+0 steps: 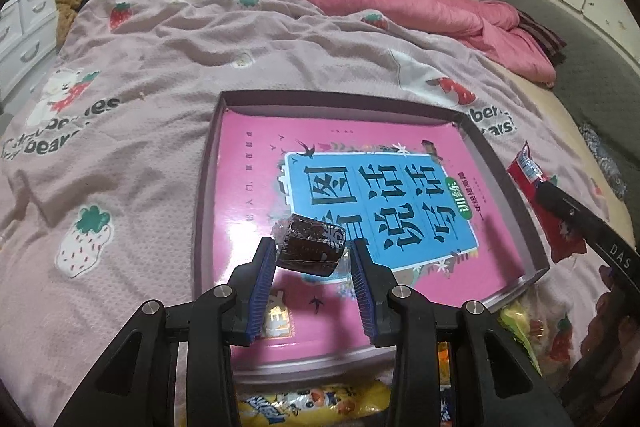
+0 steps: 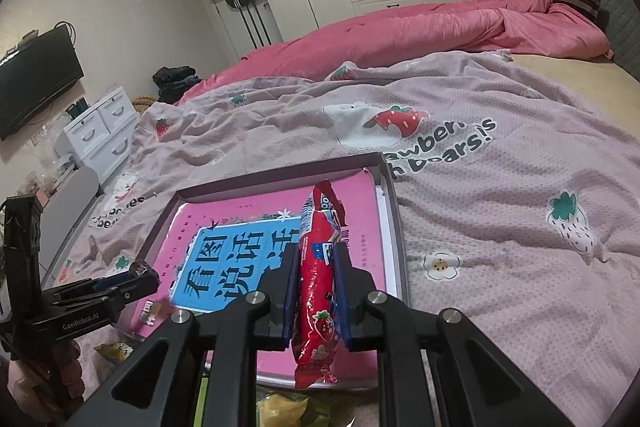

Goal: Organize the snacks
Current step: 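Carry the chocolate into the tray and open the left tool while the right tool carries the sausage there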

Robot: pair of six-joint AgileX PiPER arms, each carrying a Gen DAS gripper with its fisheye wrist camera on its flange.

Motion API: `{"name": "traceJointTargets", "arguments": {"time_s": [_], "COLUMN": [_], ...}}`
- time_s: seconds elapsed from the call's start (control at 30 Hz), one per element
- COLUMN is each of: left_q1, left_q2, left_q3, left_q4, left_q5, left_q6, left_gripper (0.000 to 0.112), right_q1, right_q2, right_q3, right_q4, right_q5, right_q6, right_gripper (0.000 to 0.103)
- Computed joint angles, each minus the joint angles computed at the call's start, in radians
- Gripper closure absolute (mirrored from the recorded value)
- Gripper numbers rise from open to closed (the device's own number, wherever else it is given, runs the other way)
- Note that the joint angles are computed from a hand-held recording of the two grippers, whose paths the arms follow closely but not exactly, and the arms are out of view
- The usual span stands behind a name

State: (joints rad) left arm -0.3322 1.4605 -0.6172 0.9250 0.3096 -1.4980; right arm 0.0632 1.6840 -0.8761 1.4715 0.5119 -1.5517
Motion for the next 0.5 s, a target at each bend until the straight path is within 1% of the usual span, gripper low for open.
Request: {"name": "traceJointTargets", "arguments": {"time_s": [0.33, 0.5], "left_q1": [0.004, 0.008], "left_q2": [0.057, 0.068], "left_q3": [-0.017, -0.018], "left_q4": [-0.004, -0.041], "left_q5": [-0.026, -0.037], "left_q6": [0.021, 0.062], "left_gripper": [0.073, 0.073], "right_q1": [0.014, 0.025], "right_q2": [0.063, 0.077], "right_q3": [-0.036, -0.042], "right_q4": [-0.057, -0.078], "right_q5": [-0.036, -0.053], "right_q6": [0.063, 0.080], "right_gripper": [0.086, 0.086]}}
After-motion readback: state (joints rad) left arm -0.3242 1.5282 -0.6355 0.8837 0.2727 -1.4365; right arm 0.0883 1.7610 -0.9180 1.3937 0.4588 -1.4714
